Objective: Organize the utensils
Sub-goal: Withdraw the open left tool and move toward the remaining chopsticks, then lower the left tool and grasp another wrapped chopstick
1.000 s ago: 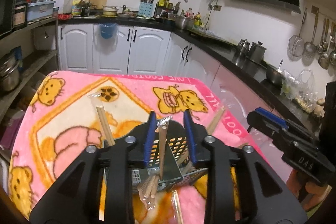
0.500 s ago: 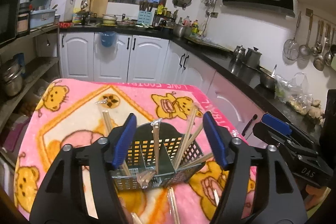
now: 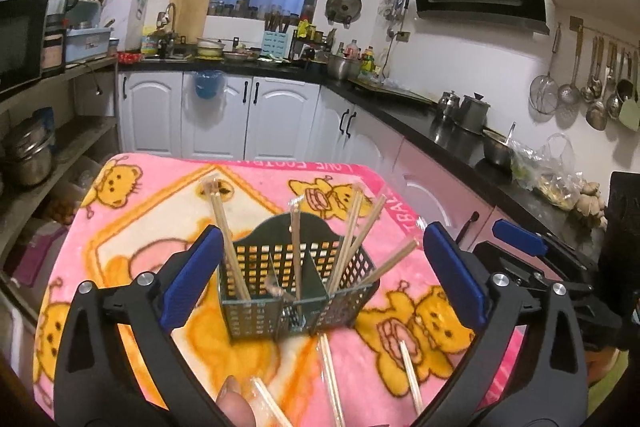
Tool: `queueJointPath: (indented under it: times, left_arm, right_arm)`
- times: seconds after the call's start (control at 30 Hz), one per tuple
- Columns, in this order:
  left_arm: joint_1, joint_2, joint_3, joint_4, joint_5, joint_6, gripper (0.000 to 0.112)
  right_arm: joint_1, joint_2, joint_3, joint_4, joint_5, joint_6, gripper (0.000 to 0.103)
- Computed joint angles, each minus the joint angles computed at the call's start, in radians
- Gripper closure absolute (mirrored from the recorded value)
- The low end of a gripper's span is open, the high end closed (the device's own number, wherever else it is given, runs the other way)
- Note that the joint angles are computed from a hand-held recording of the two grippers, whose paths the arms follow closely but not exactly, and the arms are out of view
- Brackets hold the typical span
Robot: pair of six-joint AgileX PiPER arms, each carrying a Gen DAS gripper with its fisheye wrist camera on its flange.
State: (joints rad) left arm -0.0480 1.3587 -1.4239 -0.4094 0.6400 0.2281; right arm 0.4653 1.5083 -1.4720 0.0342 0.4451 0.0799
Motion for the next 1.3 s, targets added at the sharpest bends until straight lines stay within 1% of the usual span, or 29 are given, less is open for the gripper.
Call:
queueJointPath:
  times: [0.13, 0.2, 0.33, 0.53, 0.63, 0.73, 0.9, 1.03, 1.1, 1.17, 1.3]
  left_arm:
    - [0.015, -0.038, 0.056, -0.011, -0.02, 0.011, 0.02]
    - [0.028, -0.053, 0.081, -0.042, -0.017, 0.033, 0.02]
    - [0.035, -0.082, 0.143, -0.042, -0.033, 0.04, 0.02]
    - [0.063, -0.104, 0.216, -0.083, -0.034, 0.074, 0.02]
    - [0.066, -0.111, 0.261, -0.073, -0.046, 0.067, 0.02]
    - [0.075, -0.115, 0.312, -0.107, -0.059, 0.093, 0.02]
    - [0.064, -0.112, 0.356, -0.09, -0.083, 0.075, 0.02]
    - [0.048, -0.119, 0.393, -0.036, -0.109, 0.043, 0.02]
    - [0.05, -0.12, 0.405, -0.012, -0.108, 0.026, 0.02]
    - [0.058, -0.12, 0.414, -0.018, -0.104, 0.028, 0.02]
    - [0.066, -0.127, 0.434, -0.007, -0.108, 0.022, 0.02]
  right_arm:
    - [0.011, -0.027, 0.047, 0.005, -0.012, -0.002, 0.031]
    - [0.015, -0.038, 0.069, 0.017, -0.019, -0.011, 0.031]
    - [0.025, -0.056, 0.118, 0.019, -0.035, -0.013, 0.031]
    - [0.03, -0.066, 0.172, 0.039, -0.048, -0.029, 0.031]
    - [0.035, -0.071, 0.198, 0.017, -0.06, 0.001, 0.031]
    - [0.033, -0.072, 0.219, 0.024, -0.067, 0.003, 0.031]
    - [0.031, -0.075, 0.246, 0.027, -0.074, 0.007, 0.031]
    - [0.034, -0.074, 0.269, 0.026, -0.084, 0.006, 0.031]
    - [0.035, -0.069, 0.278, 0.034, -0.085, 0.002, 0.031]
    - [0.033, -0.06, 0.279, 0.06, -0.08, -0.021, 0.031]
    - [0.042, -0.039, 0.278, 0.059, -0.074, -0.02, 0.031]
